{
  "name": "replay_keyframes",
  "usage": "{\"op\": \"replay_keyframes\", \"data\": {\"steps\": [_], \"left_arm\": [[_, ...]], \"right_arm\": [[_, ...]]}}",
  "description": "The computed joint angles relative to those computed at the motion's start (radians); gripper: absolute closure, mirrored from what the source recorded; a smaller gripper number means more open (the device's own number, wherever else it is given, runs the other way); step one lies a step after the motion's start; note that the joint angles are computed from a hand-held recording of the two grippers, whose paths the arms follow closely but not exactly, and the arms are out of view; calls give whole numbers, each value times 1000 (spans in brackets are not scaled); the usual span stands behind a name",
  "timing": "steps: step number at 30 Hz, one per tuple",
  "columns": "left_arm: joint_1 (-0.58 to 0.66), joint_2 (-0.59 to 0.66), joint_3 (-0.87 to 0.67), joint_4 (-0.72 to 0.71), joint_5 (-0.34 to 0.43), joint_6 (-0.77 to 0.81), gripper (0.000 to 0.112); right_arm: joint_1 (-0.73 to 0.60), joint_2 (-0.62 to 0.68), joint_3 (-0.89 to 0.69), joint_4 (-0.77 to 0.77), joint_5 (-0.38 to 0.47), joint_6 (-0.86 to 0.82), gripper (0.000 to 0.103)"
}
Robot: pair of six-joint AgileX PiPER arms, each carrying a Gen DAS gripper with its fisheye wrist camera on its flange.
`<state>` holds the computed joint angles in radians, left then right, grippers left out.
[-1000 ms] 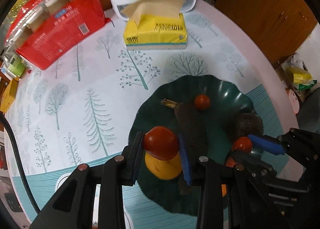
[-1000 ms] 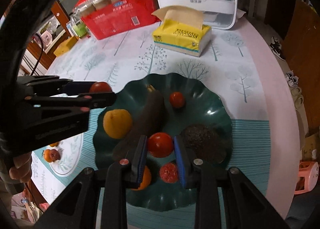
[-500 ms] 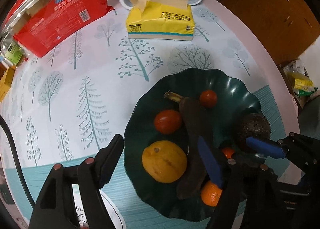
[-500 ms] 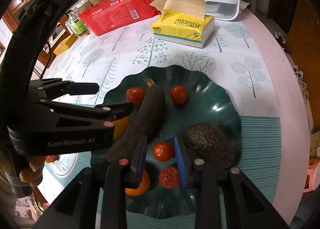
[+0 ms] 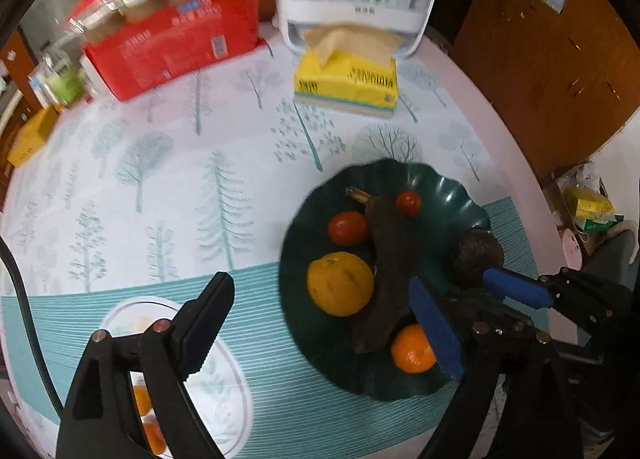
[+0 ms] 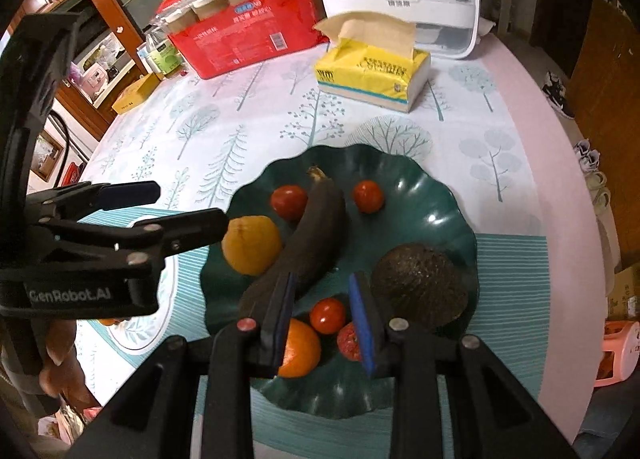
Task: Organize fruits
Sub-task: 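Move both tools back toward the tangerines on the 'Now' plate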
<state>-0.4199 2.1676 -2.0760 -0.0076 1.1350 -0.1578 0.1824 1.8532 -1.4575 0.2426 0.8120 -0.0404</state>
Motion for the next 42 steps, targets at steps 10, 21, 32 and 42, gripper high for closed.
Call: {"op": "replay_keyframes", "data": {"steps": [10, 21, 32, 42], "left_arm": [[40, -292, 323, 10, -122, 44, 21], [231, -478, 448, -89, -102, 220, 21], [481, -531, 441, -148, -59, 475, 21], [627, -473, 500, -213, -86, 711, 21]], "right_arm": [[120, -145, 42, -152, 18, 183, 74], [336, -172, -61, -363, 91, 492, 74], [561, -44, -307, -536, 190, 718, 74], [665, 132, -433, -546, 209, 835, 74]]}}
